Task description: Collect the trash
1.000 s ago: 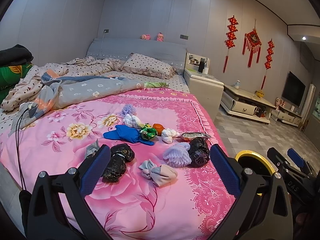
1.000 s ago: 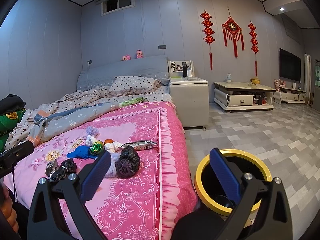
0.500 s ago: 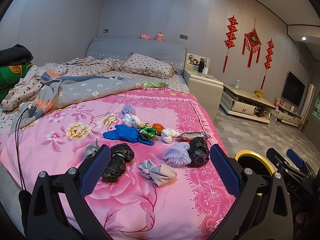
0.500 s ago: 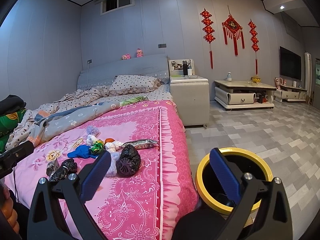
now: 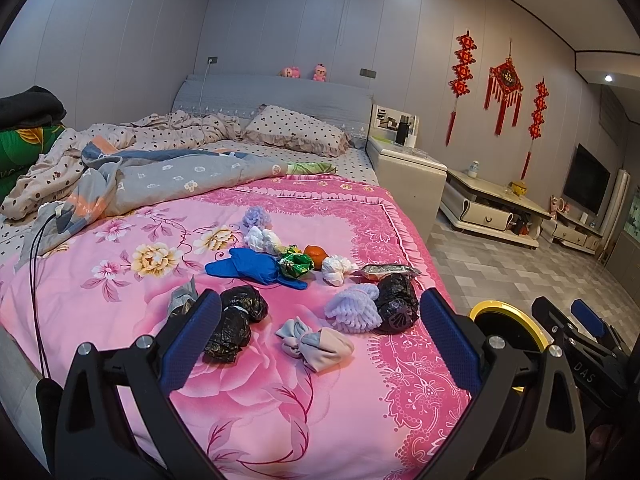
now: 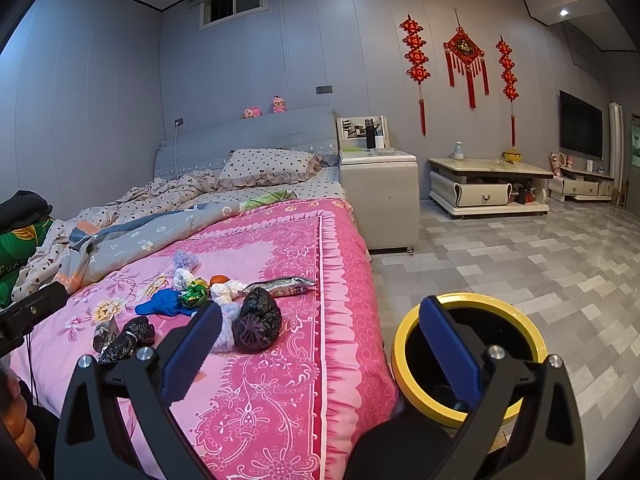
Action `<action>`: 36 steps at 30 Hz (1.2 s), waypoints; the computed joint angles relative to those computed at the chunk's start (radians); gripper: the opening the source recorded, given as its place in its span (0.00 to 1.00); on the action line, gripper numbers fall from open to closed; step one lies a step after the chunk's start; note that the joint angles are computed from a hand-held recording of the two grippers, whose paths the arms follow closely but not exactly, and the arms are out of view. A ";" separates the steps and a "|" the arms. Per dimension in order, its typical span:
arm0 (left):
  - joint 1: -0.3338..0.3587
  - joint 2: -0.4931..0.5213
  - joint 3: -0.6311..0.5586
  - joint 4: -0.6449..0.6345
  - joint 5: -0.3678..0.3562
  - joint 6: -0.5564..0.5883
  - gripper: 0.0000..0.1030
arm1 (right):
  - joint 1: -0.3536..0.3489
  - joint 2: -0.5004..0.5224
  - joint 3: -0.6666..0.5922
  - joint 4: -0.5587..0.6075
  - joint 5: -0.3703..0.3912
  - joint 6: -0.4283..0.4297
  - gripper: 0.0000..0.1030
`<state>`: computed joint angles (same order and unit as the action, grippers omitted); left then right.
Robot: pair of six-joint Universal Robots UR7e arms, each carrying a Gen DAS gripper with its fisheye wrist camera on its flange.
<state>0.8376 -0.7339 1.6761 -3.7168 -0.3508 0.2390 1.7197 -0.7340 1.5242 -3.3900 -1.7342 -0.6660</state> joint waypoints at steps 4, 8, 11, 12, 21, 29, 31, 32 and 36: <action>0.001 -0.001 0.001 0.003 -0.001 -0.004 0.93 | 0.000 -0.001 0.001 0.002 0.000 0.000 0.92; 0.001 -0.001 0.001 0.003 -0.001 -0.004 0.93 | 0.002 -0.002 0.003 0.000 -0.001 0.001 0.92; 0.001 -0.003 0.002 0.006 -0.001 -0.008 0.93 | 0.002 -0.002 0.002 0.001 -0.002 0.002 0.92; 0.001 -0.003 0.003 0.007 -0.002 -0.009 0.93 | 0.002 -0.002 0.002 0.002 -0.002 0.002 0.92; 0.001 -0.006 0.005 0.010 -0.003 -0.013 0.93 | 0.002 -0.002 0.002 0.003 -0.003 0.003 0.92; -0.004 0.004 0.007 0.010 0.003 -0.025 0.93 | 0.005 0.000 0.004 0.004 -0.012 0.012 0.92; -0.006 0.008 0.007 0.009 0.008 -0.028 0.93 | 0.006 0.001 -0.002 0.013 -0.016 0.015 0.92; -0.004 0.009 0.008 0.008 0.008 -0.029 0.93 | 0.007 0.002 -0.003 0.015 -0.018 0.015 0.92; 0.002 0.000 0.030 0.036 -0.029 -0.078 0.93 | 0.013 0.021 -0.058 0.105 -0.026 -0.034 0.92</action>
<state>0.8394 -0.7342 1.7061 -3.6805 -0.3802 0.1608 1.7327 -0.7125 1.4660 -3.2852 -1.7599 -0.6999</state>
